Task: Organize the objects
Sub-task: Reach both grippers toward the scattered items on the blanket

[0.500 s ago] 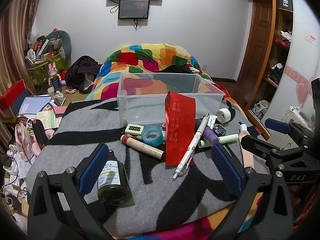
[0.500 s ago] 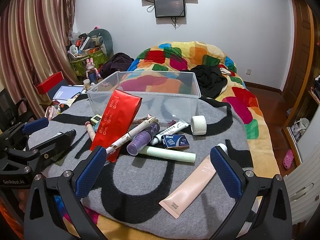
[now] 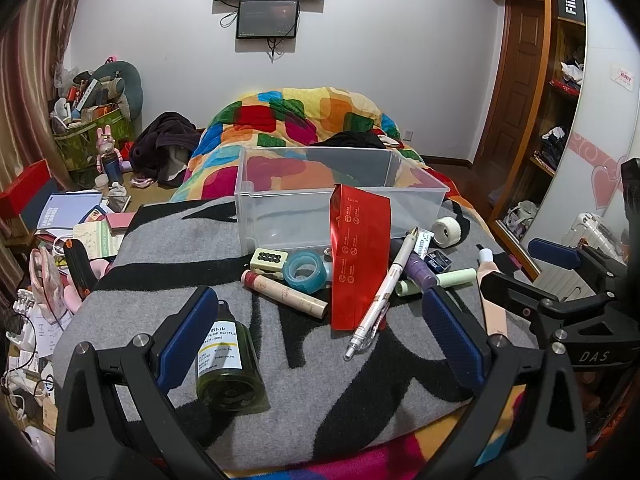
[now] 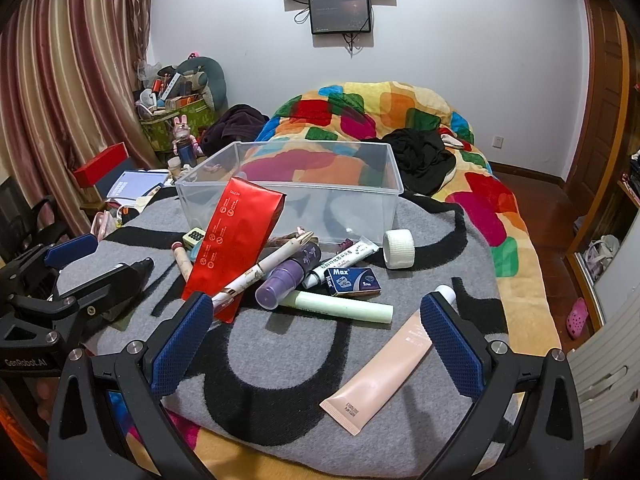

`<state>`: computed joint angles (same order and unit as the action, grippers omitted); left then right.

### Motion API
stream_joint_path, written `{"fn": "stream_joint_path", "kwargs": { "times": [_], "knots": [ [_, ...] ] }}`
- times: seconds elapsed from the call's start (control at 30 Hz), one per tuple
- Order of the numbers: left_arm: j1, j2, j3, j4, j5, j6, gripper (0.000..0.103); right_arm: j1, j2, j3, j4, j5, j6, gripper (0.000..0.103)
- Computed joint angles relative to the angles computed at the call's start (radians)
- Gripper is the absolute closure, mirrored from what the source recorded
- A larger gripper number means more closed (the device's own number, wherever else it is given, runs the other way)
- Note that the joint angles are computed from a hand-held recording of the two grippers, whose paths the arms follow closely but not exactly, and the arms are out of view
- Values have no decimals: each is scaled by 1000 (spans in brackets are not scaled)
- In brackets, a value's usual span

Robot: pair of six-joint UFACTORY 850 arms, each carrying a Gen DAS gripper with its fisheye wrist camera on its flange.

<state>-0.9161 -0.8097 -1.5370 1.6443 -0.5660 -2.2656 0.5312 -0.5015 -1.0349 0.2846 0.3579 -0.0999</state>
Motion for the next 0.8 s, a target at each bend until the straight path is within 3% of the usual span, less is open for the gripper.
{"fn": "stream_joint_path", "kwargs": {
  "times": [0.6,0.73,0.8],
  "knots": [
    [5,1,7,-8,-6,2,0,-8,4,6,4,1,6,0],
    [14,6,17,-46,-6,23,22,-29,7,9,63,1,-30,0],
    [21,13,29,-57,-2,16,23,-40,7,14,105,4,-53,0]
  ]
}}
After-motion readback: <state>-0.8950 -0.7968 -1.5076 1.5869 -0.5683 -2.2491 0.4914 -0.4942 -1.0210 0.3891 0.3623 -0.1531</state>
